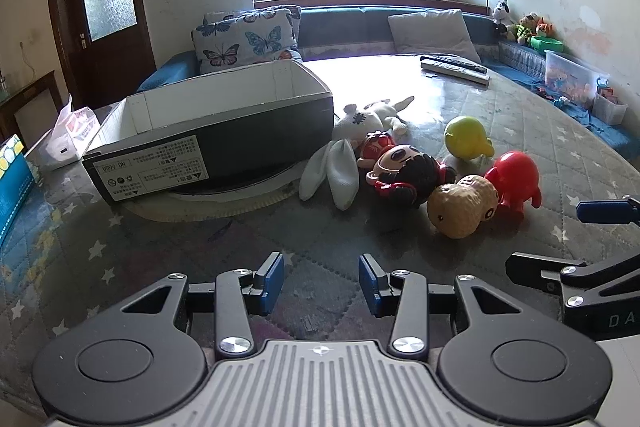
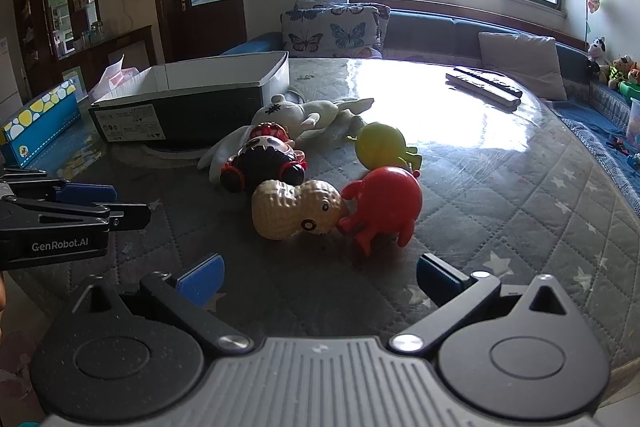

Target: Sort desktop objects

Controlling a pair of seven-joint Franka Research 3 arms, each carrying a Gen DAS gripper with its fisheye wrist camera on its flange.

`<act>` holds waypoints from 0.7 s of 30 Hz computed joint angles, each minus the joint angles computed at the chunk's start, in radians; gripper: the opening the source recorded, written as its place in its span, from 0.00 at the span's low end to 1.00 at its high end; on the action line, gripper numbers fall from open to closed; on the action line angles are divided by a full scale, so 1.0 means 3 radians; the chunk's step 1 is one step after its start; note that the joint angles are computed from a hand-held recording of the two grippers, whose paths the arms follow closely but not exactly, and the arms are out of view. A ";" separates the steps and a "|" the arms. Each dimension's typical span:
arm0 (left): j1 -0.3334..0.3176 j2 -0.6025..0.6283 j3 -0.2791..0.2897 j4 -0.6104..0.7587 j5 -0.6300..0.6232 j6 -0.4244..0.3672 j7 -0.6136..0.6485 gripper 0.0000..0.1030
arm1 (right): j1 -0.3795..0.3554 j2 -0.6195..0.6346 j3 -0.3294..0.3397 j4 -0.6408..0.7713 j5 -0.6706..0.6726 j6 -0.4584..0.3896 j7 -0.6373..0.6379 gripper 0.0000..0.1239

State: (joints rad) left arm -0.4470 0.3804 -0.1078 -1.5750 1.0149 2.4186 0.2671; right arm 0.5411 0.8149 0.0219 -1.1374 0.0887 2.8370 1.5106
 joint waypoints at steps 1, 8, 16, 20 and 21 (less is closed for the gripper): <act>0.0005 0.0003 -0.0004 0.0002 -0.0013 0.0007 0.0015 0.43 | 0.0005 0.0009 -0.0006 0.0024 -0.0004 -0.0025 0.0004 0.83; 0.0026 0.0021 -0.0017 0.0016 -0.0116 0.0055 0.0129 0.43 | 0.0010 0.0021 0.0000 0.0039 -0.0001 -0.0030 0.0007 0.83; 0.0025 0.0046 -0.0011 0.0065 -0.0226 0.0024 0.0235 0.43 | -0.0016 0.0075 0.0036 0.0112 0.0027 -0.0053 -0.0044 0.83; 0.0022 0.0052 -0.0007 0.0074 -0.0250 0.0017 0.0267 0.43 | -0.0017 0.0092 0.0044 0.0143 0.0034 -0.0076 -0.0072 0.83; 0.0022 0.0060 -0.0008 0.0085 -0.0262 0.0008 0.0286 0.43 | -0.0016 0.0098 0.0045 0.0155 0.0035 -0.0085 -0.0078 0.83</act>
